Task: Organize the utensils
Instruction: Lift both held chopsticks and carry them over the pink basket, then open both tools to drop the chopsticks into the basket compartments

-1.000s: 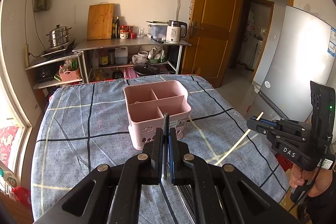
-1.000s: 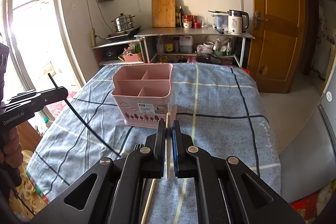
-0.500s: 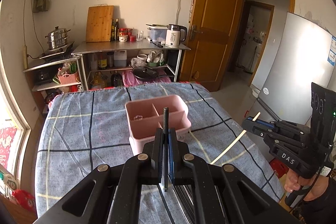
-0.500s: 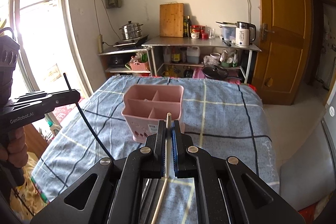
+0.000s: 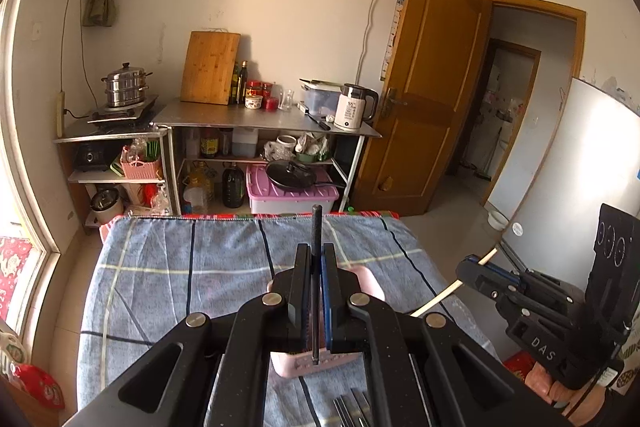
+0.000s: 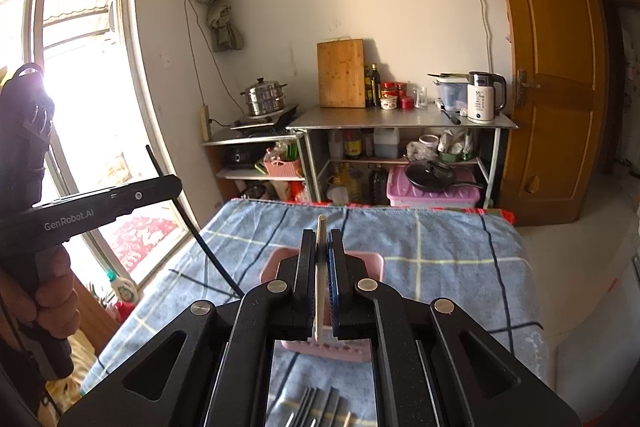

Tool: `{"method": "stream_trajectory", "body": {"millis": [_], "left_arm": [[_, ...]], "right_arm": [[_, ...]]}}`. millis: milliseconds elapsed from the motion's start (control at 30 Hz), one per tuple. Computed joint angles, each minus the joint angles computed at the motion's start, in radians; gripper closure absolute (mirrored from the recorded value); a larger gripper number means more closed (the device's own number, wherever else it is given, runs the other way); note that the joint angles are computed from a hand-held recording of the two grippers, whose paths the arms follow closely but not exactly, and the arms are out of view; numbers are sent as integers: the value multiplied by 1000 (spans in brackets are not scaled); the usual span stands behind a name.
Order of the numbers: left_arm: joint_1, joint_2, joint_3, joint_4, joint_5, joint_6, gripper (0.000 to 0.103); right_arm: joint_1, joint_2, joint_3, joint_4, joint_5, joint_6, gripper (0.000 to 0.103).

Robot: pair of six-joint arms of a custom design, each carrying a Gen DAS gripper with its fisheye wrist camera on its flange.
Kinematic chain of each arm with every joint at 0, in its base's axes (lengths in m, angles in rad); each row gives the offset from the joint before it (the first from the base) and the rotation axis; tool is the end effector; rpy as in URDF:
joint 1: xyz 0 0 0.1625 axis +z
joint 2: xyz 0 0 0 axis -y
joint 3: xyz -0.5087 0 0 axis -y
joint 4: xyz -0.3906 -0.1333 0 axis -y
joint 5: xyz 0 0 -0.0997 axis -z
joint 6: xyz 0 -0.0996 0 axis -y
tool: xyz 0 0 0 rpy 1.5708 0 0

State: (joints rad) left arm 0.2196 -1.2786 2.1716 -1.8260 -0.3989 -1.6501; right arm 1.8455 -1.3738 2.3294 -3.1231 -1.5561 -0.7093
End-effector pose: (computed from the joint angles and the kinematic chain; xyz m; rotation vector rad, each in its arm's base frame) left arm -0.3887 -0.3174 0.2549 0.1426 2.1481 -1.3436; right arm 0.2554 -0.4095 0.3160 1.3754 -2.5523 0.8752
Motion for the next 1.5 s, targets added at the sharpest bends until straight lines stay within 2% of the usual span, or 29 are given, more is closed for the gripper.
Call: {"method": "stream_trajectory", "body": {"millis": [200, 467, 733, 867, 1000, 1100, 1167, 1333, 1500], "left_arm": [[57, -8, 0, -63, 28, 68, 99], [142, 23, 82, -328, -20, 228, 99], [173, 40, 134, -424, -41, 251, 98], [158, 29, 131, -353, -25, 193, 90], [124, 11, 119, -222, -3, 88, 81], [94, 0, 110, -128, 2, 13, 81], [66, -6, 98, -26, 6, -69, 81], [-14, -8, 90, 141, -10, -247, 80], [-106, 28, 112, 201, -43, -370, 80]], "right_arm": [[18, 73, -26, -30, 0, 22, 97], [-10, 159, -26, -43, -40, 28, 97], [-37, 192, -42, -3, -64, 20, 97], [-43, 186, -38, -5, -66, 6, 96], [-50, 167, -33, -4, -50, 7, 90], [-56, 148, -25, -12, -46, 11, 87], [-62, 129, -16, -16, -36, 13, 87], [-91, 53, 27, -13, 4, 3, 86], [-133, -43, 95, -11, 37, -31, 86]]}}
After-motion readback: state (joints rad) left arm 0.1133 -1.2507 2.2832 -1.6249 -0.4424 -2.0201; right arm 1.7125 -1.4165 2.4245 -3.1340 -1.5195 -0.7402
